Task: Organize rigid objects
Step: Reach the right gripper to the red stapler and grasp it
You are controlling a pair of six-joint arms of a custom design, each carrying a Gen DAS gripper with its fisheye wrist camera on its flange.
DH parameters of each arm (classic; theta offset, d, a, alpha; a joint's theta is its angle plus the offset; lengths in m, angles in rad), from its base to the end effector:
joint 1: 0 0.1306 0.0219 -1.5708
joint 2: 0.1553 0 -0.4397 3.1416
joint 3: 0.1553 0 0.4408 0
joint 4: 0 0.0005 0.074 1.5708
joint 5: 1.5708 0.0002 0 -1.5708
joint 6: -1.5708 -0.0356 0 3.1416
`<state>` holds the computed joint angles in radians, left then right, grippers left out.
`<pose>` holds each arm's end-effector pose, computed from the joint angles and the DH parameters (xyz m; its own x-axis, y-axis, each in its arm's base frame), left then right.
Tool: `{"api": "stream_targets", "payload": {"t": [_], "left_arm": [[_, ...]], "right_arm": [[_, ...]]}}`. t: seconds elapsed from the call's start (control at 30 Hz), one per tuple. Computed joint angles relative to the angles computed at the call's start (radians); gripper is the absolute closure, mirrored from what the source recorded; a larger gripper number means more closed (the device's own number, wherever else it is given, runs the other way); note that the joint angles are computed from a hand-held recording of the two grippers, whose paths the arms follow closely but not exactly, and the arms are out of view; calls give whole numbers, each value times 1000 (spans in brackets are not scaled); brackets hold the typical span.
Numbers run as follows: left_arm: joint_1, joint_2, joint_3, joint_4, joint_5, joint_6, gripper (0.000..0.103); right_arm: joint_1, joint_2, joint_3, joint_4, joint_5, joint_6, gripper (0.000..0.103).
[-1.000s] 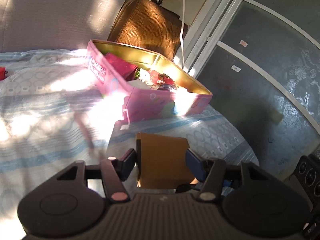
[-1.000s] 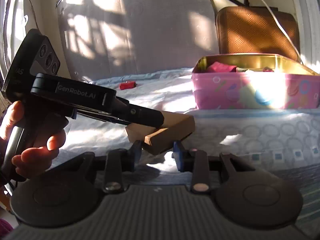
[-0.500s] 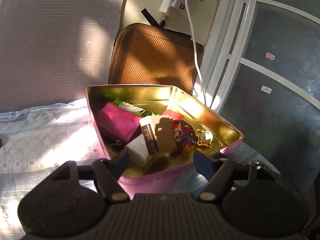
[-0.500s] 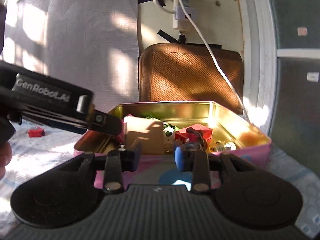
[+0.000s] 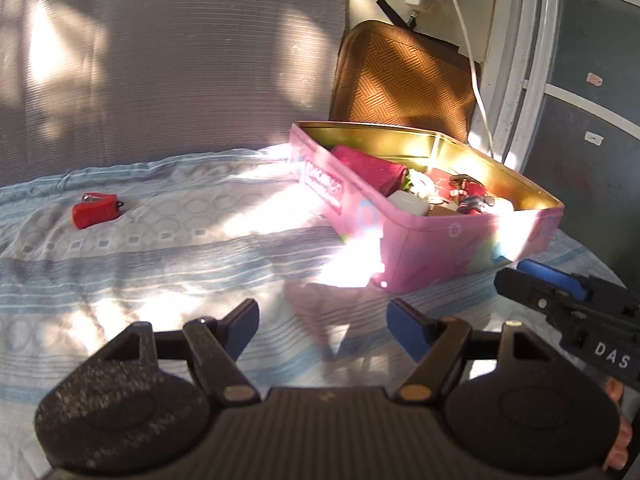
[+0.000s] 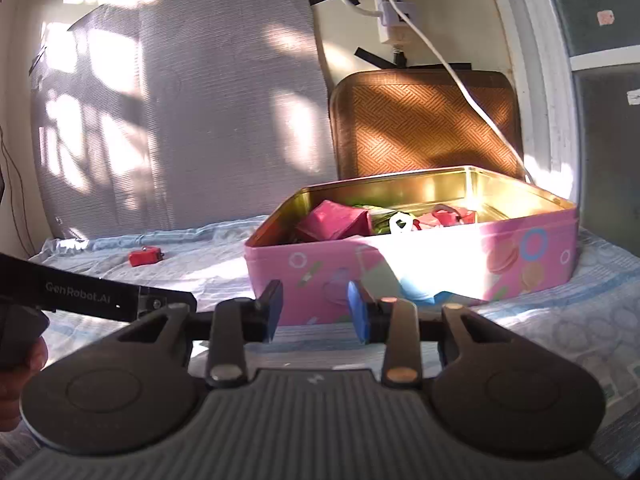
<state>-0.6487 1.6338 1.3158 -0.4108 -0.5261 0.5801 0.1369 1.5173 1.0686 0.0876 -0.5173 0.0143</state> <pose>0.4997 -0.3570 0.3521 -0.5666 -0.1652 -0.8072 -0.1036 0.9862 -0.1292 0.5543 0.0936 0.3395 -0.3417 -0.0596 -0.9379 -0.5819 0.7971 0.1613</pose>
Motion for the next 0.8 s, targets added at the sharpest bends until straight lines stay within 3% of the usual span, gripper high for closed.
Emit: {"api": "stream_targets", "payload": {"t": [0.13,0.23,0.3,0.33,0.37,0.4,0.47,0.6,0.67,0.73,0.8], "left_arm": [[37,-81,-103,-41,-64,89,30],[85,-134,-157,-160,-171,160,31],[117,-152,-173,-284,-262,221,33],[145,-166,-190,-315,-256,259,35],[174,-201,-222,-296,-217,301,36],[190,-238,-265,-227,-207,314,36],[208,-267,-304,-159,-188,333,37],[209,-269,-311,-107,-162,281,35],[207,-272,-317,-86,-142,260,34],[208,-275,-323,-76,-132,256,31],[206,-274,-323,-76,-128,250,29]], "right_arm": [[48,9,34,-87,-56,51,64],[101,36,85,-177,-95,86,64],[141,69,143,-253,-120,95,64],[158,87,173,-286,-124,93,64],[179,113,216,-331,-133,91,64],[202,144,266,-370,-140,86,64],[243,209,363,-416,-134,63,64],[318,370,594,-496,-43,24,57],[344,439,692,-533,-15,39,47],[362,510,790,-583,-10,97,29],[378,558,860,-626,25,186,25]]}}
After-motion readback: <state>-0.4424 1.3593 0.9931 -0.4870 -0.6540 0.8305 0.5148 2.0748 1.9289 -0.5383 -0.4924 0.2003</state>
